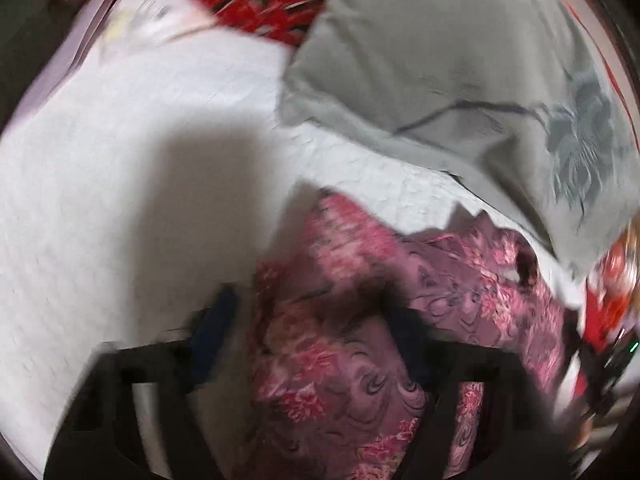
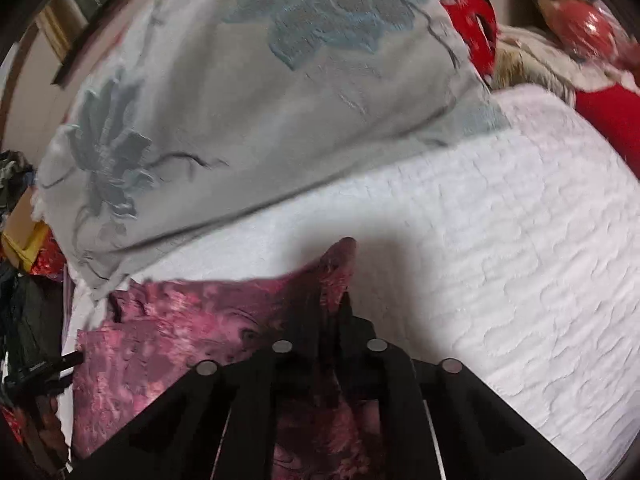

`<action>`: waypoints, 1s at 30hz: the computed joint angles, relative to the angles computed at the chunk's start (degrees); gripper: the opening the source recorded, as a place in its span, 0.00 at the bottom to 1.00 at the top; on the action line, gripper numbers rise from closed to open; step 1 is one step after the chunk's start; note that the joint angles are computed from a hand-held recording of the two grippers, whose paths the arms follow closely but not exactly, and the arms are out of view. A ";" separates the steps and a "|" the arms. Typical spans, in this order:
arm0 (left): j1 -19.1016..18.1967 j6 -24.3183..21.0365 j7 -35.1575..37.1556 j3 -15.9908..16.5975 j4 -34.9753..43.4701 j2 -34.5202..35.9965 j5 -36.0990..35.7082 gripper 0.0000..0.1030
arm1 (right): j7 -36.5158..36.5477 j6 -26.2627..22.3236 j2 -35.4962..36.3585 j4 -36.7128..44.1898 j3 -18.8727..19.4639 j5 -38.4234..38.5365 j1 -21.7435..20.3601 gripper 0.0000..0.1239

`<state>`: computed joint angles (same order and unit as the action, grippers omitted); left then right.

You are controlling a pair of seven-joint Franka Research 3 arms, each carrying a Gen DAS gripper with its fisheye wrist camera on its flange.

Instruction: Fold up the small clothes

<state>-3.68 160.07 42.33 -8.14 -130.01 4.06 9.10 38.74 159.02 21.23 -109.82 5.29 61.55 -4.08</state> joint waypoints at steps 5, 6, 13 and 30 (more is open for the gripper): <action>-0.49 -3.43 -7.10 1.25 2.36 0.56 8.42 0.09 | -9.62 -3.47 -1.88 1.53 1.25 14.59 -2.54 0.03; -0.43 -4.99 -8.38 1.42 3.29 1.51 9.24 0.09 | -8.01 -3.24 -0.99 2.37 0.44 13.69 -1.67 0.03; 0.49 -7.90 -6.68 0.89 3.27 -0.21 7.16 0.12 | 14.08 -0.32 3.17 2.78 -3.70 -8.22 2.58 0.12; -5.57 -2.39 -6.46 -2.44 -15.63 -17.53 -1.92 0.57 | -16.38 -10.78 -19.07 -22.23 -5.82 13.06 0.44 0.18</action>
